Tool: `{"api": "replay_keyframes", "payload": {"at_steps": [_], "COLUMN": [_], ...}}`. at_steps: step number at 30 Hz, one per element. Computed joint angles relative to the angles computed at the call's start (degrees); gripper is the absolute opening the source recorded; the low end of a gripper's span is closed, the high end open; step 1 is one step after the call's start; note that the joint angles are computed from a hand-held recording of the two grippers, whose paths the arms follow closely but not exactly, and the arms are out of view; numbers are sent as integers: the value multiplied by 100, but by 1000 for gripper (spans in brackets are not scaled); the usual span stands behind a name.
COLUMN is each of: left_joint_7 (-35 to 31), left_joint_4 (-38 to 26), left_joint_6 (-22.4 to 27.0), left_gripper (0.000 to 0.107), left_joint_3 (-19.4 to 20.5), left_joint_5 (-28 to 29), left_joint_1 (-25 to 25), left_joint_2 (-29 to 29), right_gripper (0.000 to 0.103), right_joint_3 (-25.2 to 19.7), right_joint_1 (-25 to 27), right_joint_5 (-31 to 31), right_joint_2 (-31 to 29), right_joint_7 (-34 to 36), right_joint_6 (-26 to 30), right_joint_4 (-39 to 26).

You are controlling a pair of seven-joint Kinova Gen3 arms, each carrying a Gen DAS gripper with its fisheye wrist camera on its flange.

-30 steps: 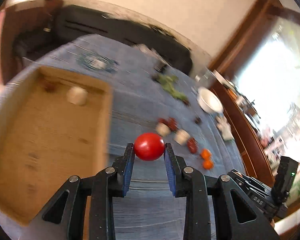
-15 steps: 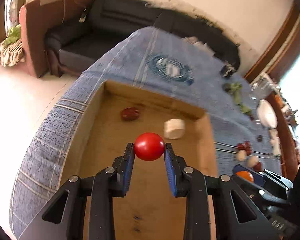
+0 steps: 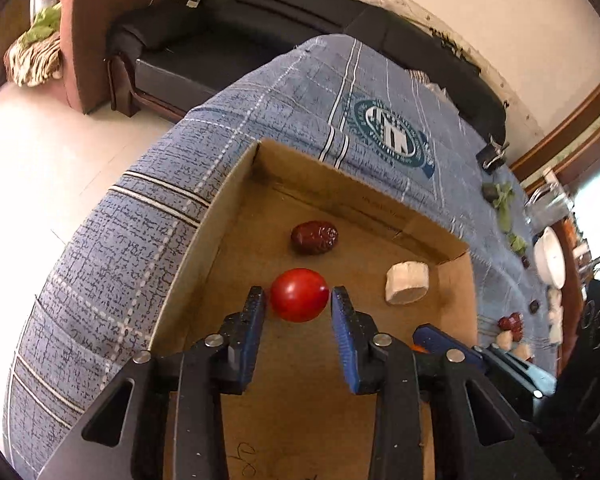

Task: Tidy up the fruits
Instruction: 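Carry the tomato and tangerine into the box and open both tools, then move both tools back over the remaining fruits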

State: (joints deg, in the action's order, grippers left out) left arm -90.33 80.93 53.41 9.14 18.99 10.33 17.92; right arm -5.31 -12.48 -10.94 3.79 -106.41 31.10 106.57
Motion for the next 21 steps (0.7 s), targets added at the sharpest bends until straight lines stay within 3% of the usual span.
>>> {"api": "replay_keyframes", "payload": {"at_steps": [1,6,10,13,17,21], "left_joint_7": [-5,-39,-439,-798,-1218,-946], "left_joint_4": [63,602,1185,1525,1899,1763], "left_joint_6": [-60,-537,-846,-914,-1131,-1196], "left_gripper": [37,45,57,62,69,69], "left_joint_3": [-7,-42,-131,-133,-55,186], "left_joint_5": [30,179,789,1448,2215,1936], "left_joint_1": [-22,-72,-115,-98,226,720], "left_joint_2": [-74,-767,-1470,-1860,-2145,-1922], "right_gripper": [49,50,61,61,61,61], "right_joint_3": [54,-90,-184,-207,-155,394], "right_joint_1": [-73,-25,133,368,1080,1455], "right_joint_5": [47,592,889,937,762,841], "right_joint_2": [-76,-827,-1739,-2535,-3597,-4616], "right_joint_7": [-70,-708,-1282,-1620,-2094,-1991], "right_joint_6": [-47,-264,-487,-682,-148,409], "right_joint_4": [58,530,1157,1733,2167,2489]}}
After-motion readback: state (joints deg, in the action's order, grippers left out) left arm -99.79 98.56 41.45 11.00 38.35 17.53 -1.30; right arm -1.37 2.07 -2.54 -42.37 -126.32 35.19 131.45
